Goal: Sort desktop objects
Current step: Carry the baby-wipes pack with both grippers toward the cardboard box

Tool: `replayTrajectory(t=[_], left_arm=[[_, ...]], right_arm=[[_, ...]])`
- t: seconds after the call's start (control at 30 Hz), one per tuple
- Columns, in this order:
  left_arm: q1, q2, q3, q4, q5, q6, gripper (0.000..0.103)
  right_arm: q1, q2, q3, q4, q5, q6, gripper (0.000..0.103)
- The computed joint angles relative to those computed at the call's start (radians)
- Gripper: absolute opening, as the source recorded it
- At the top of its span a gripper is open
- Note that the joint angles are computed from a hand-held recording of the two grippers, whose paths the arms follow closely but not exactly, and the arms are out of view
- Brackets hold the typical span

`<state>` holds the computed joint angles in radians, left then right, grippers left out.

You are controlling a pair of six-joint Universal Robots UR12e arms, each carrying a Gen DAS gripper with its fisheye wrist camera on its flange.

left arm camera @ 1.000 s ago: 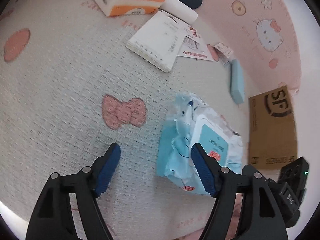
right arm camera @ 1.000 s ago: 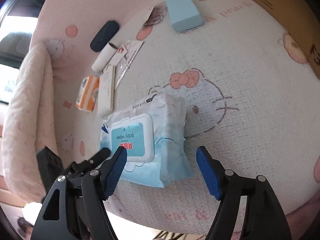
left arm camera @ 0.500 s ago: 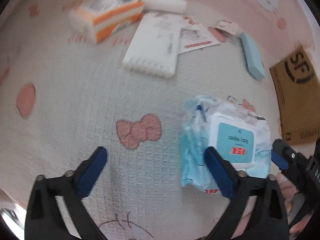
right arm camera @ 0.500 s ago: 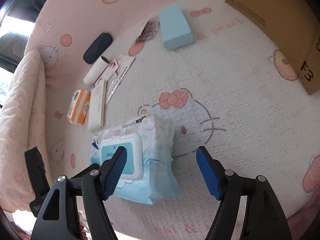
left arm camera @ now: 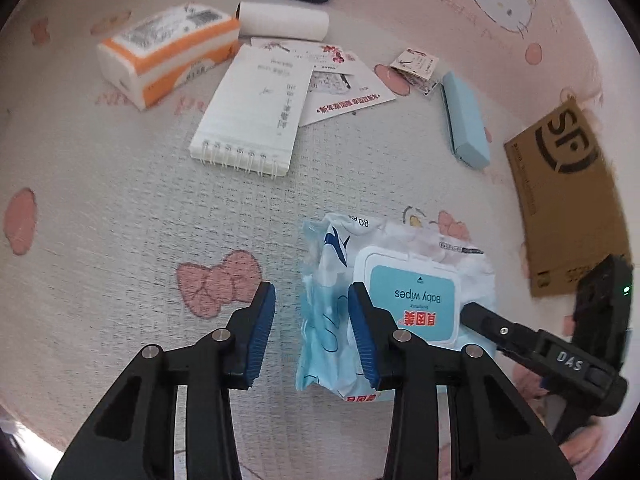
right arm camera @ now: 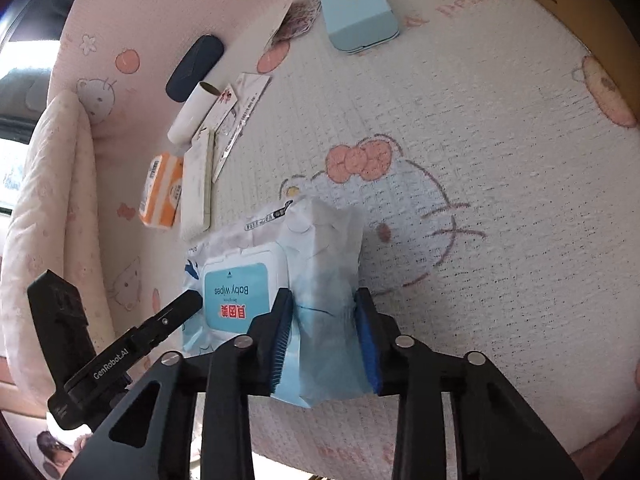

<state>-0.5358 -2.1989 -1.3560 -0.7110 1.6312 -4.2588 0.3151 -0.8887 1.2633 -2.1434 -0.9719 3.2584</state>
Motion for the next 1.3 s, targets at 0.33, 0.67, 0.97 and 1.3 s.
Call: replayTrajectory(t=[0.33, 0.67, 0.97, 1.3], left_arm=[[0.038, -0.004, -0.044, 0.133, -0.205, -0.094, 0.060], [0.016, -0.025, 0.016, 0.052, -0.117, -0.054, 0.043], [0.009, -0.027, 0.023, 0.050, -0.090, -0.072, 0.037], [-0.008, -0.034, 0.075, -0.006, -0.040, -0.060, 0.030]], right_arm=[[-0.008, 0.005, -0.004, 0.031, 0.032, 0.023, 0.029], [-0.015, 0.011, -0.001, 0.029, 0.061, 0.055, 0.032], [-0.012, 0.008, 0.001, 0.014, 0.053, 0.051, 0.024], [-0.003, -0.006, -0.018, 0.002, -0.035, 0.020, 0.021]])
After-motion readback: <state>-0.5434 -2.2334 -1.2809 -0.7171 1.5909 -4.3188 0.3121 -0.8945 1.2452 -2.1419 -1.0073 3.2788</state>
